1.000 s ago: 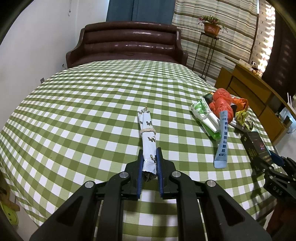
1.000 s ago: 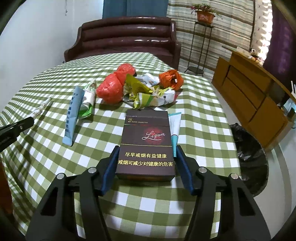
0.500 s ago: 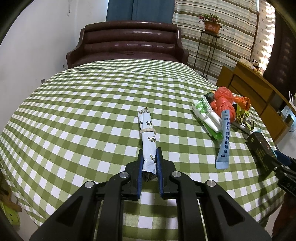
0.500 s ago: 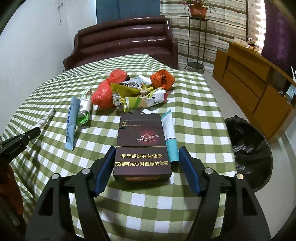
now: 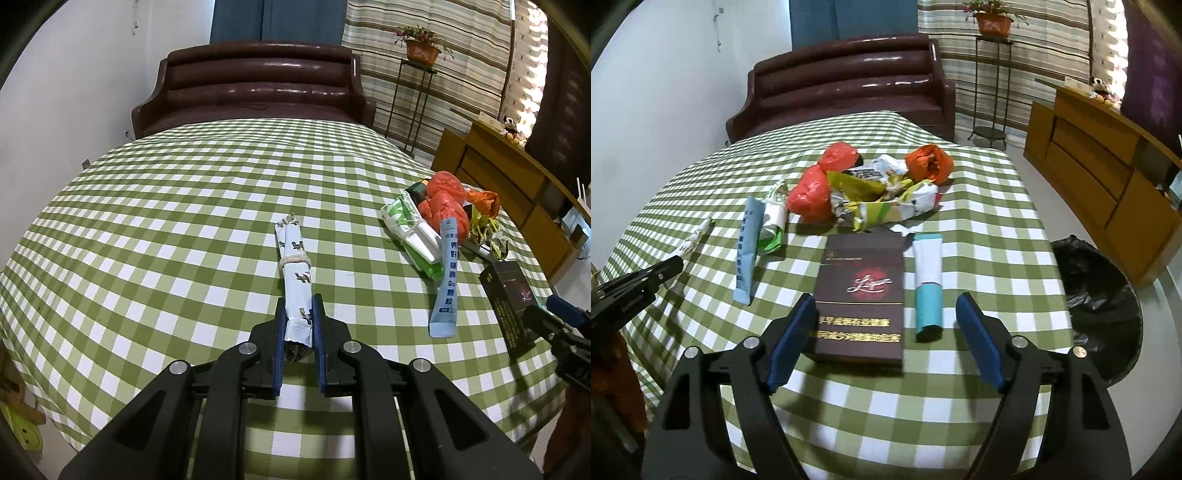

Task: Collect trash
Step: 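Grasp the blue-white ointment tube with the right tool, then carry both tubes over the black bin and open both tools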

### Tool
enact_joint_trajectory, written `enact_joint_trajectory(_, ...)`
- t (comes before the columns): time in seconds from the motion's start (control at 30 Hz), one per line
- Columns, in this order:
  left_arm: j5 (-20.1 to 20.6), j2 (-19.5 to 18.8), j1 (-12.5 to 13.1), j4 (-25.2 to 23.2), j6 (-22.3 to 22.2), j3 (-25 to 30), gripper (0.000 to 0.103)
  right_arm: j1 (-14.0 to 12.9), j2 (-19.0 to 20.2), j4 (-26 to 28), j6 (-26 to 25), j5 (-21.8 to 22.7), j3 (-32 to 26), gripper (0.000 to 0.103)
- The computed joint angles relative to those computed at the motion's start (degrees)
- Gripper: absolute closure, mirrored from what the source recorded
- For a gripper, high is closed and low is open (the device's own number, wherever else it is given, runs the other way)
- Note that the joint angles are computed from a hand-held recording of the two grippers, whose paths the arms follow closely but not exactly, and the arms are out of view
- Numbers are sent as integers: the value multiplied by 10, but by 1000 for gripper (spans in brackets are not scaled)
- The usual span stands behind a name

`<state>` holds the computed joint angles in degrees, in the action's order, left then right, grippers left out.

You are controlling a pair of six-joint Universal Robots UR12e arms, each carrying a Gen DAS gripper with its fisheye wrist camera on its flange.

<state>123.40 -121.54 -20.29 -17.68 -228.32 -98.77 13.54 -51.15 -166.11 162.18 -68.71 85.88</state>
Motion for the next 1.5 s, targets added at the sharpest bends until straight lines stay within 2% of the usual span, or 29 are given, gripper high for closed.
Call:
enact_joint_trajectory(0.2,1,1,0,2,0,-3,89,-5,0,-23,26,-15,0,29)
enact_joint_trajectory(0.37,0,2,1,2,1,-4,89,-9,6,-20,41,-31,-12,44)
enact_joint_trajectory(0.63,1,2,1,2,1,-5,89,-10,17,24,9,-26,-27,68)
enact_joint_trajectory(0.8,2,-1,0,-1,4,0,89,-6,19,25,2,-27,-32,71)
enact_joint_trajectory(0.93,9,-4,-2,-5,7,5,89,-1,22,24,-10,-29,-36,80)
enact_joint_trajectory(1.1,9,-5,-2,-7,7,7,89,2,23,30,-20,-40,-40,87)
enact_joint_trajectory(1.5,13,-10,-7,12,25,15,89,-2,19,16,-14,-35,-31,92)
